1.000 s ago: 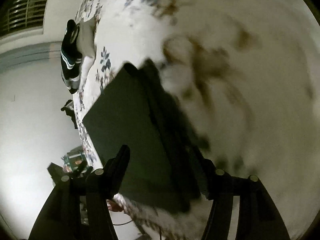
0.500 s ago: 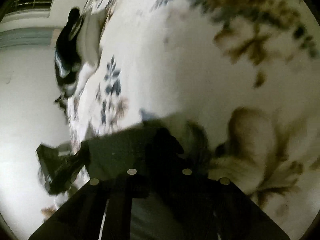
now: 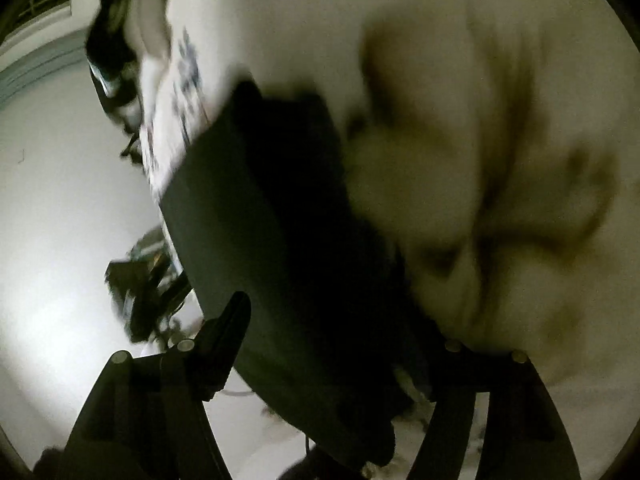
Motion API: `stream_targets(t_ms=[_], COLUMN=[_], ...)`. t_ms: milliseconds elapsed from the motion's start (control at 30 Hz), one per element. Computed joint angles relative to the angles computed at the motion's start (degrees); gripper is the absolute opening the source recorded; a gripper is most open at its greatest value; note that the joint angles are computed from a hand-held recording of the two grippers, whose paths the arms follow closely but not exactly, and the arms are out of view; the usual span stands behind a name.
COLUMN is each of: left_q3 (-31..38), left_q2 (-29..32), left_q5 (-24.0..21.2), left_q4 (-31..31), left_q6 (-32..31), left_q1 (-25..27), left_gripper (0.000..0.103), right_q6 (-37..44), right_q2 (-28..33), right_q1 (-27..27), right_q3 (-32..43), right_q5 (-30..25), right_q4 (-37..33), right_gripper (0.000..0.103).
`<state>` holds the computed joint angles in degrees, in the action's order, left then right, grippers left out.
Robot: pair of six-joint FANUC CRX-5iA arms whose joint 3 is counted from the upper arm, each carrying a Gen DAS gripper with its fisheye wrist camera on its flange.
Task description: Fold small clothes
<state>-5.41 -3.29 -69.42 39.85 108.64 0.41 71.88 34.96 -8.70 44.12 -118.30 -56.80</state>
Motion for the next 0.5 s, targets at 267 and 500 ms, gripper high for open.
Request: stream_targets(t_ms=[267, 500], left_q3=[-3.2, 1.7], left_q2=[1.5, 1.8], left_q5=[6.2, 5.5], left_q4=[6.3, 0.9], left_q6=[-4.5, -3.1], left_q1=[-3.1, -3.9], left_gripper=[0.080, 0.024], right_q6=[1.8, 3.9], right_q2=[-0.6, -3.9], right_q1=[0.4, 3.1], right_q3=[-5.1, -6.8], right_q5=[3.2, 6.1], right_q4=[-9.1, -4.5], right_gripper=[0.075, 0.033])
